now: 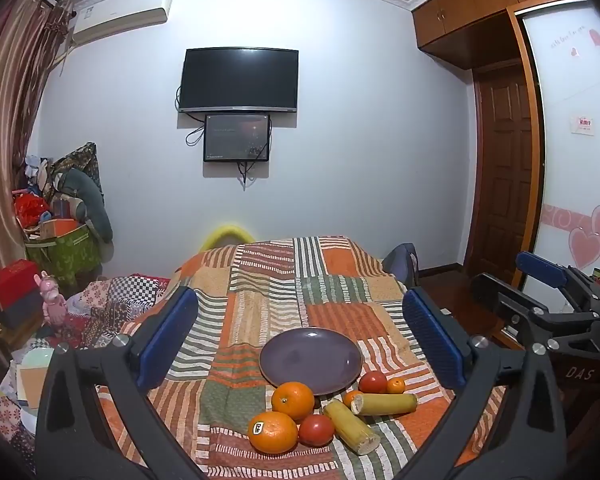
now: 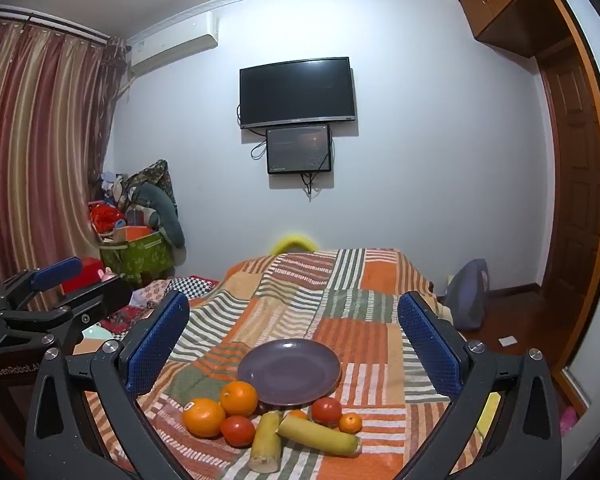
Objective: Organize fruits
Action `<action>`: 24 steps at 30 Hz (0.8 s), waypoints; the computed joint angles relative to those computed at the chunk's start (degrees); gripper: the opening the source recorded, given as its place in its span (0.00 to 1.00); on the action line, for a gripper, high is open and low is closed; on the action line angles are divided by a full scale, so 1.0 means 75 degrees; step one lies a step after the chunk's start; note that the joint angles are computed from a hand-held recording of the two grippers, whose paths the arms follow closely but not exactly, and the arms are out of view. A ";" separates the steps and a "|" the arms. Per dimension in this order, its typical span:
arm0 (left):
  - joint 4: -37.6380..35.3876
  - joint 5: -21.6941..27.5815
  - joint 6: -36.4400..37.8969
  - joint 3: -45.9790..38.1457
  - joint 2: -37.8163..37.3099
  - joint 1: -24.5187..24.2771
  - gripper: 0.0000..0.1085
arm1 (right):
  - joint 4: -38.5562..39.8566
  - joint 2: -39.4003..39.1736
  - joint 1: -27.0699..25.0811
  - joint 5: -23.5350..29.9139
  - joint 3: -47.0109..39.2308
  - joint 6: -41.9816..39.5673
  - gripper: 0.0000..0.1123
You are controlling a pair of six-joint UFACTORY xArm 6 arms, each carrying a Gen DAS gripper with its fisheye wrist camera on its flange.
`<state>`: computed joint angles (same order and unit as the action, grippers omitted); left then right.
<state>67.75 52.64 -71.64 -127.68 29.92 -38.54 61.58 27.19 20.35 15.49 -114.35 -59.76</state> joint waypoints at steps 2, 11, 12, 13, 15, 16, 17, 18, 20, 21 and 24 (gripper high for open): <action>-0.0002 0.0043 0.0044 -0.0114 0.0068 -0.0015 0.95 | 0.0004 0.0010 -0.0005 0.0005 -0.0012 0.0002 0.92; 0.0013 -0.0035 -0.0051 0.0091 -0.0051 0.0022 0.95 | 0.0079 -0.0017 0.0002 0.0047 0.0031 -0.0033 0.92; 0.0021 -0.0028 -0.0060 0.0082 -0.0038 0.0017 0.95 | 0.0075 -0.0023 0.0006 0.0039 0.0041 -0.0027 0.92; 0.0017 -0.0031 -0.0064 0.0082 -0.0036 0.0015 0.95 | 0.0074 -0.0028 0.0008 0.0032 0.0051 -0.0021 0.92; -0.0006 -0.0084 -0.0093 0.0148 -0.0076 0.0036 0.95 | 0.0075 -0.0033 0.0010 0.0029 0.0056 -0.0023 0.92; 0.0005 -0.0100 -0.0120 0.0184 -0.0090 0.0040 0.95 | 0.0065 -0.0035 0.0013 0.0024 0.0059 -0.0016 0.92; 0.0008 -0.0106 -0.0118 0.0194 -0.0098 0.0044 0.95 | 0.0059 -0.0031 0.0009 0.0027 0.0052 -0.0017 0.92; 0.0036 -0.0109 -0.0153 0.0243 -0.0122 0.0042 0.95 | 0.0054 -0.0028 0.0007 0.0028 0.0048 -0.0012 0.92; 0.0053 -0.0106 -0.0148 0.0248 -0.0125 0.0043 0.95 | 0.0044 -0.0001 0.0010 0.0021 0.0017 -0.0008 0.92; 0.0060 -0.0113 -0.0154 0.0265 -0.0134 0.0047 0.95 | 0.0040 -0.0002 0.0008 0.0028 0.0016 0.0000 0.92; 0.0051 -0.0117 -0.0156 0.0274 -0.0136 0.0047 0.95 | 0.0043 -0.0008 0.0007 0.0035 0.0024 0.0013 0.92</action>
<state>68.13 51.76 -72.81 -125.63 28.90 -38.19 61.91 27.13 20.41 15.75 -114.17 -59.67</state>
